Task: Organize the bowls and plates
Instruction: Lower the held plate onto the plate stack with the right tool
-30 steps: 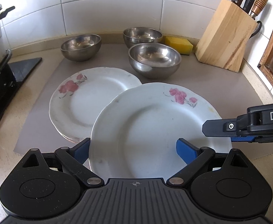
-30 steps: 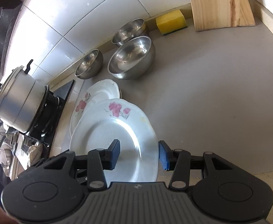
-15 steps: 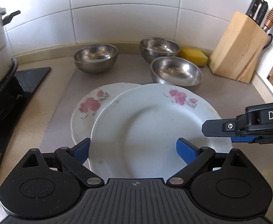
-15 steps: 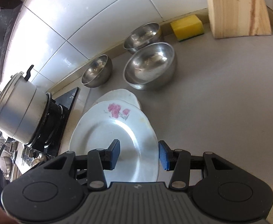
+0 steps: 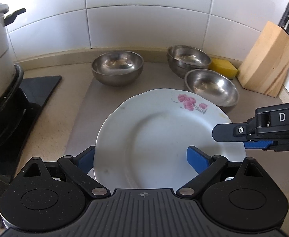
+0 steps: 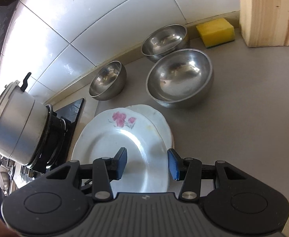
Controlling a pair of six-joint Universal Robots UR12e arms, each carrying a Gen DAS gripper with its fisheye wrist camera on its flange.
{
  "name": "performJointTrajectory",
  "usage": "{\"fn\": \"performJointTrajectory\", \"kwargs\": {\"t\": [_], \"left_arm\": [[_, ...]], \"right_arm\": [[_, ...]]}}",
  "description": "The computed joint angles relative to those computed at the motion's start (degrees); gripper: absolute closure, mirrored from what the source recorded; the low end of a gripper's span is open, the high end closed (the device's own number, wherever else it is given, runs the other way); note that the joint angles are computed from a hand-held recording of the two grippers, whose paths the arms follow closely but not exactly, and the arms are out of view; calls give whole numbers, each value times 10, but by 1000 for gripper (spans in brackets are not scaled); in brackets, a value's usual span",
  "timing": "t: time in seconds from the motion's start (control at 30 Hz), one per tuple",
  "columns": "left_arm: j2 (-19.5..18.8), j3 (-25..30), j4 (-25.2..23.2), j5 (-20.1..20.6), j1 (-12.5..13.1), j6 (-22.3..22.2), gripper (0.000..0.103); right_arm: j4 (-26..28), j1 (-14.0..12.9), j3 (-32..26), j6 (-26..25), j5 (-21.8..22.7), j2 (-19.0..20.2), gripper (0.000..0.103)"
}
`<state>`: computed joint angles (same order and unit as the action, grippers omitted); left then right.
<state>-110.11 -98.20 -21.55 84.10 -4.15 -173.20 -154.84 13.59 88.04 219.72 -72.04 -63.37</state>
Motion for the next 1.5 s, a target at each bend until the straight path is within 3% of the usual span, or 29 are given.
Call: {"fn": "performJointTrajectory", "kwargs": {"t": [0.63,0.9,1.5], "left_arm": [[-40,57,-57,-35,24,32,11],[-49,71,-90,-58,25,41,11],[-49,69,-95,-73,29,53,12]], "right_arm": [[62,11,-88,18,-21,59,77],[98,10,-95,1,-29,58,77],[124,20,-101,-30,-67,55,74]]}}
